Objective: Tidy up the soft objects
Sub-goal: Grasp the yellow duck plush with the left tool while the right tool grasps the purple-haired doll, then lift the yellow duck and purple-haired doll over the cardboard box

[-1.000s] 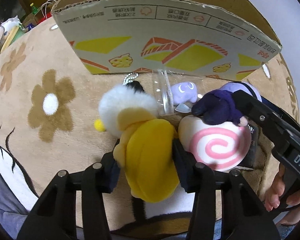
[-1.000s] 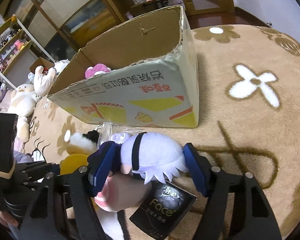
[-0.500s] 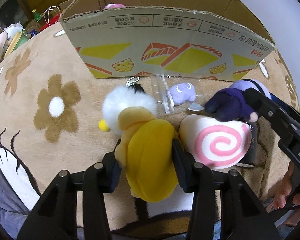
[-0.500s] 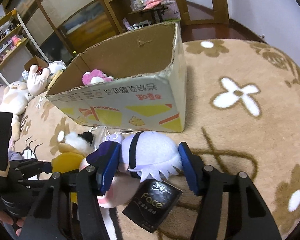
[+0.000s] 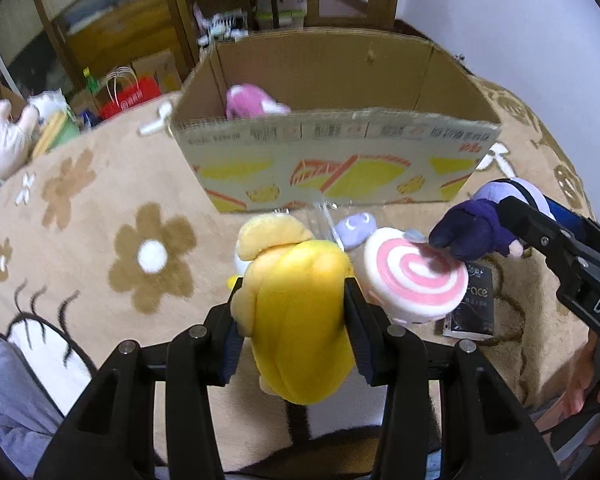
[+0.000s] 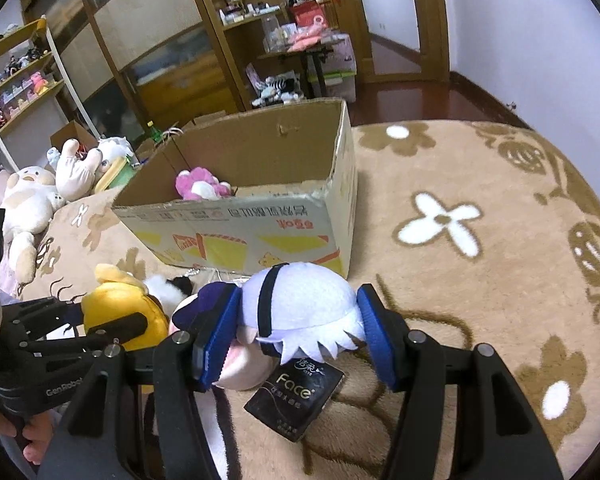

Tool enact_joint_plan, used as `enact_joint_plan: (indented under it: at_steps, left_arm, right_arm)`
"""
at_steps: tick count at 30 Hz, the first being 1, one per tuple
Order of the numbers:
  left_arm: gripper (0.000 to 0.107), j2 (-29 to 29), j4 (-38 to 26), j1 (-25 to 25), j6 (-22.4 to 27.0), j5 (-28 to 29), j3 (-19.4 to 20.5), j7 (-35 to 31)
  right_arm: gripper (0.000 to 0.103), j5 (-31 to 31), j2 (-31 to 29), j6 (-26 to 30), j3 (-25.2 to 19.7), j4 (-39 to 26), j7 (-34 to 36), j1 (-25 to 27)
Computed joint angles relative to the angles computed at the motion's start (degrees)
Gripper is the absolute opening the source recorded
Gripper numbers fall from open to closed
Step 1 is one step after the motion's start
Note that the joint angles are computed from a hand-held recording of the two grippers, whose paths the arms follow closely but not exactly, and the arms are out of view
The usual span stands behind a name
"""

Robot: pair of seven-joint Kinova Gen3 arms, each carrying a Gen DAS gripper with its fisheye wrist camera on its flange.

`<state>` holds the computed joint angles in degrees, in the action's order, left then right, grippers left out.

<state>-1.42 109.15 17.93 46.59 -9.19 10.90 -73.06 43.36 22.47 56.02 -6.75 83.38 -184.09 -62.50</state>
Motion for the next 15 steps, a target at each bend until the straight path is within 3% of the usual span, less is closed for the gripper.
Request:
enact_joint_plan:
  at_steps: [7,15]
  left_arm:
    - [0.044,-1.2,0.1,0.2,-0.4,-3.5,0.8,3.0]
    - [0.044,-7.5,5.3,-2.9,-10.9,-14.1,3.8,13.6]
  right_arm:
    - [0.063,3.2,-1.1,2.1,-0.1,0.5,-2.5,-1.8]
    - [0.063,9.2,-2.1,3.8,-0.7,1.5,-7.1,-3.2]
